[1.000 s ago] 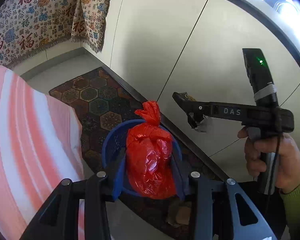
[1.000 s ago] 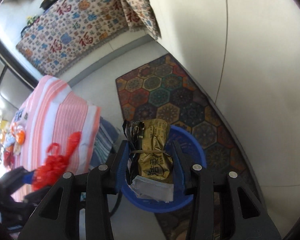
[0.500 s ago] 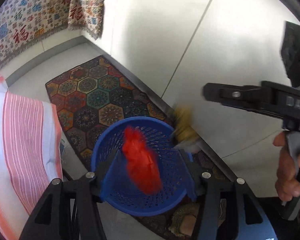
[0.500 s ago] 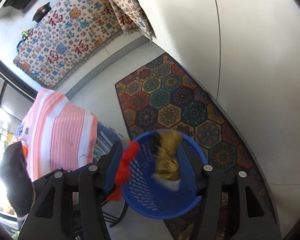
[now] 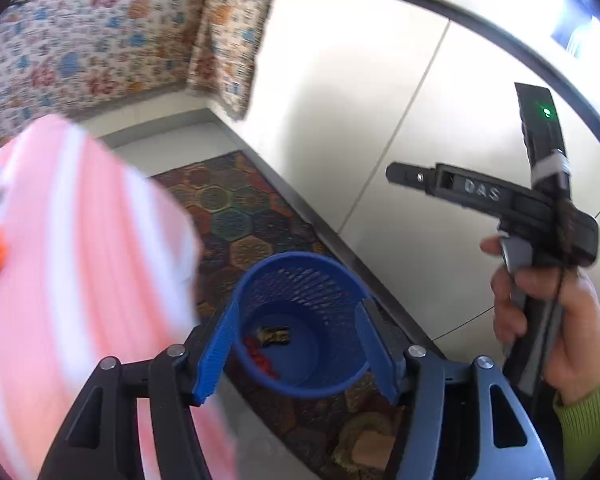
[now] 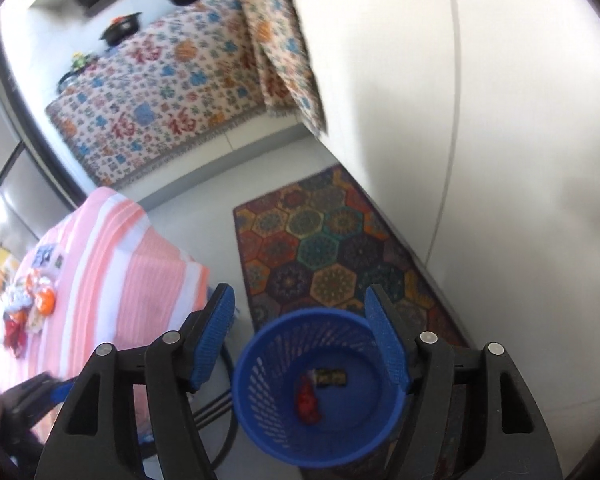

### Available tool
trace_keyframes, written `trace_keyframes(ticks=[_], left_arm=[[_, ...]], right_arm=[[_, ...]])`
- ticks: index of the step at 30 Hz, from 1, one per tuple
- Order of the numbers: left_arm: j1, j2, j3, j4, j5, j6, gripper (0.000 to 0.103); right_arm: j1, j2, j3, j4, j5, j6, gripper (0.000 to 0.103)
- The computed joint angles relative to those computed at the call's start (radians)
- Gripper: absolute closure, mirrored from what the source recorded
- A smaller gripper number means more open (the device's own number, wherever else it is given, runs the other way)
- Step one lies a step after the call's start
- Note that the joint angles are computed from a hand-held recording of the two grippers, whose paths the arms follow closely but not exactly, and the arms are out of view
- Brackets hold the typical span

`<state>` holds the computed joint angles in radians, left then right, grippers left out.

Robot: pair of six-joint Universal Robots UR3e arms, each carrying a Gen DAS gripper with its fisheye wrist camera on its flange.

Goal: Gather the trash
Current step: 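Swing both tools back over the table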

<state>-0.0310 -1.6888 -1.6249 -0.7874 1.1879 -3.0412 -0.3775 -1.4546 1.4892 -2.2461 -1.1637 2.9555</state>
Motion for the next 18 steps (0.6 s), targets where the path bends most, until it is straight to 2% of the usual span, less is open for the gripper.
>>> trace_keyframes(ticks=[5,8,13,18], left_arm=[[0.173,0.291,-0.21,-0.093,-0.006,0.106,0.041],[0.309,0.464,-0.301,-0.18,-0.003,0.188,0.039],[0.691,0.719,-0.411,-0.401,-0.093,0.398,0.038],[1.017,0.852,-0.489,-0.482,-0.115,0.605,0.038]], right_arm=[[0.177,-0.047,0.084,-0.174,-0.087,-0.033,0.026],[0.293,-0.039,0.086,-0.189,-0.106,-0.016,0.026],[0.497,-0.031,0.091,-0.174,-0.126,0.069,0.025],[0.747,0.061,-0.007,-0.122,-0.214,0.143,0.016]])
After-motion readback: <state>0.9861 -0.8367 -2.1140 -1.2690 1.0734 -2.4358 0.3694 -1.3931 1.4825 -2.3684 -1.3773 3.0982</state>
